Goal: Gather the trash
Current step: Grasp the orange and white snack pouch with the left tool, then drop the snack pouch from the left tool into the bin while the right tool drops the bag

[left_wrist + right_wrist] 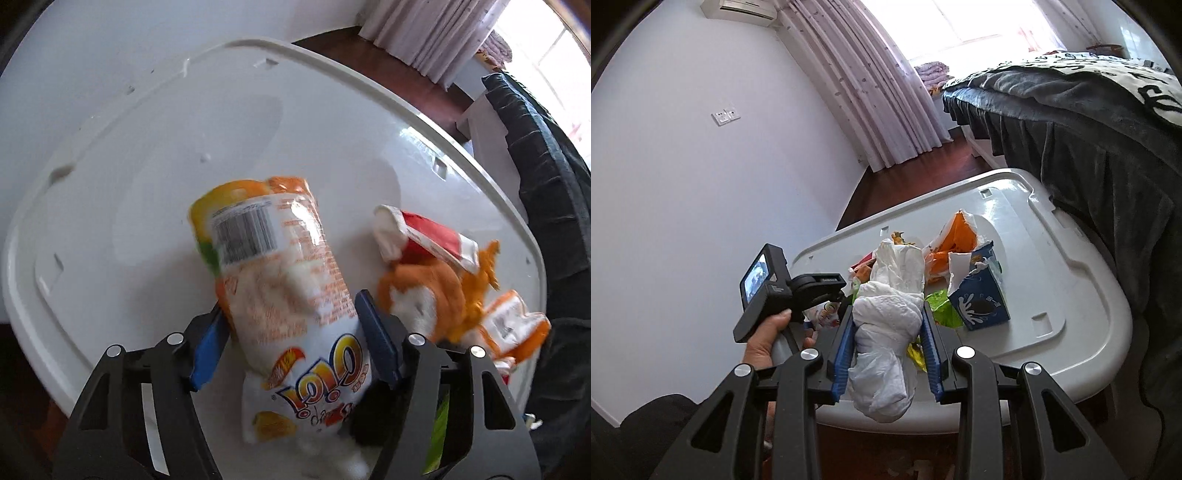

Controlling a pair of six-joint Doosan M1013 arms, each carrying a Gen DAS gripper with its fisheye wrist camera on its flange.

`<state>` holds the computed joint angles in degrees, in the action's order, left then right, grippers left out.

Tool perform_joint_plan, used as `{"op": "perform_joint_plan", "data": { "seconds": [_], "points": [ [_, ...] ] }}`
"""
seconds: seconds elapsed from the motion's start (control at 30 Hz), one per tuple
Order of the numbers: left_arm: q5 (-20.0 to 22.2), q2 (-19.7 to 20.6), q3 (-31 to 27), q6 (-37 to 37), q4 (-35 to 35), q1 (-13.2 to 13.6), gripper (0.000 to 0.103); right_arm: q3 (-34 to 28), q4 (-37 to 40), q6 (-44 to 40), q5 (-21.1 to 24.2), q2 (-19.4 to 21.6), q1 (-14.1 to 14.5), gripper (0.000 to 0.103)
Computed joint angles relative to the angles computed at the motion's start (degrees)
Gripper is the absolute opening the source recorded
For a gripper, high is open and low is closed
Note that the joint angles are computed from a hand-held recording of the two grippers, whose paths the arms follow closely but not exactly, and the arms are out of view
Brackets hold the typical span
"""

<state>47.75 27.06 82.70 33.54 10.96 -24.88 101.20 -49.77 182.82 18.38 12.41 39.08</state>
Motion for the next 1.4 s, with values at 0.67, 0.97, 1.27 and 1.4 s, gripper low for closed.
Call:
{"op": "perform_joint_plan", "data": {
  "seconds": [0.67,0.97,1.27,1.4],
  "points": [
    [-16.73,-18.75,20.39,27.57,6.03,-0.37,0.033,-2.33,6.64,-7.84,1.05,1.90,0.01,0.033],
    [-16.33,-27.65,31.27,14.59,18.34,-7.03,0.034,-3.63,6.26,-15.73,5.90,3.45,3.13,0.033],
    [-17.73,-27.86,35.57,6.96,24.93,-9.12,0.034,-0.79,-0.59,-9.81,12.10,3.47,9.37,0.033],
    [-19.43,-27.71,36.38,5.11,25.46,-8.41,0.034,0.92,1.38,-6.28,12.18,3.26,11.62,0.033]
  ]
}}
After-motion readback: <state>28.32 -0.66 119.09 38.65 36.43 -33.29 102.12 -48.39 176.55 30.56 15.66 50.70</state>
